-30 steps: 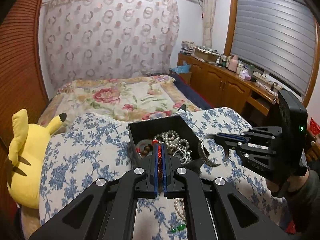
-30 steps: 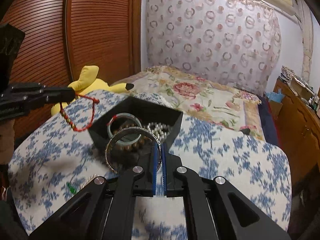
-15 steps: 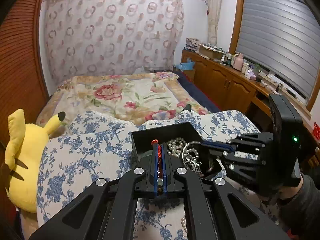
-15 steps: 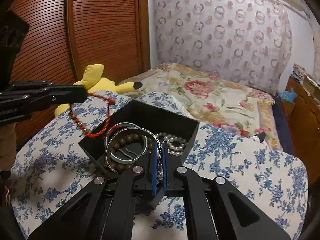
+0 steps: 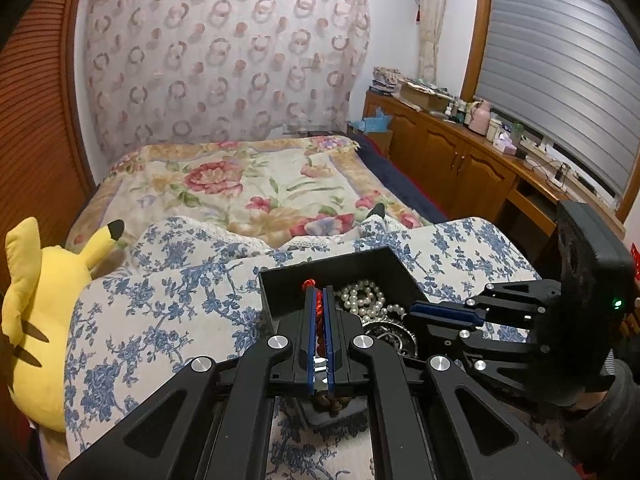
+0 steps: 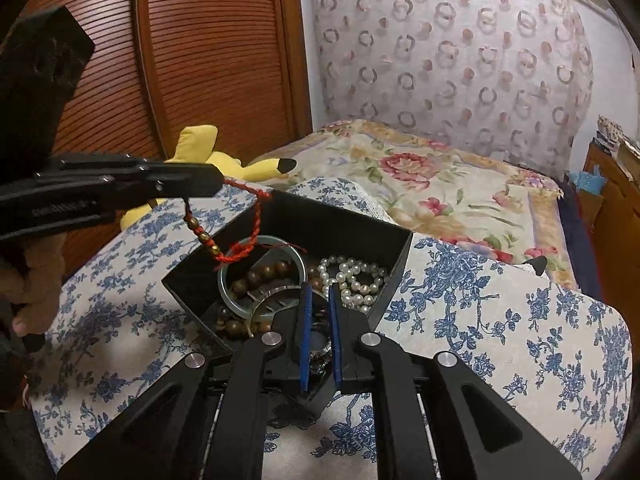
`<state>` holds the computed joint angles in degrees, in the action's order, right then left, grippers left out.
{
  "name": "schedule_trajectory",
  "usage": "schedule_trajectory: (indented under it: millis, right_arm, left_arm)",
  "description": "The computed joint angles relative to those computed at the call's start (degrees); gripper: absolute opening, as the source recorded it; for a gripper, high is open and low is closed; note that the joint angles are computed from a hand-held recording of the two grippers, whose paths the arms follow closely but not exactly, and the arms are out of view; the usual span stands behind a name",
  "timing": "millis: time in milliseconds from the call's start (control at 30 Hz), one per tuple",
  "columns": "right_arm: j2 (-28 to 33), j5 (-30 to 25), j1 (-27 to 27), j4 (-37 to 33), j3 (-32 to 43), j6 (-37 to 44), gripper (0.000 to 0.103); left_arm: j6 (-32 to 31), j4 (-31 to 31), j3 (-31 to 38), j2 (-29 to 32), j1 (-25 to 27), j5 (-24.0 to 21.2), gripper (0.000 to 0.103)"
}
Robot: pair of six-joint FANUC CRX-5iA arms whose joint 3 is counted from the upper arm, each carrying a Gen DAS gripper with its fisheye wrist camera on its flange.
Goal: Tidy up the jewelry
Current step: 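Open the left tool over the box while the right tool releases the silver bangle inside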
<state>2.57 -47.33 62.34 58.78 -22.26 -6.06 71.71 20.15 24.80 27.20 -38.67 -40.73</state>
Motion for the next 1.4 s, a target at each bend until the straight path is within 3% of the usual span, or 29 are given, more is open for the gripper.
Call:
schedule_trajectory:
  millis: [700, 733, 800, 867, 1033, 1400]
  right_arm:
    - [-1.19, 0.17, 0.08, 0.79, -0.92, -0.98, 0.011]
    - [-1.17, 0.16, 0.11, 0.8, -0.88, -1.01, 0.011]
    - [-1.16, 0.03, 0.17, 0.74, -0.81, -0.91, 0.011]
    - [-1.14, -0.13, 0.21, 0.71, -0.75, -0.89, 0.011]
    - [-1.71, -2.17, 1.12, 0.76, -0.35, -0.73, 0.011]
    - [-1.6, -9.82, 7.03, 0.24, 1.44, -1.58, 0.011]
  left_arm:
    - [3.6, -3.91, 8.74, 5.66, -0.82, -3.44, 0.003]
    - [3.95, -4.32, 9.1, 5.84, -0.83, -3.64, 0.005]
    - [4.46, -4.75, 9.08, 5.81, -0.83, -3.38, 0.025]
    - [4.67, -5.06, 8.25, 5.28, -0.78, -2.58, 0.034]
    - [4.73, -4.94, 4.7, 2.94, -0.5, -1.18, 0.04]
    - [1.46, -2.8, -10.83, -7.97, 0.76, 5.0, 0.071]
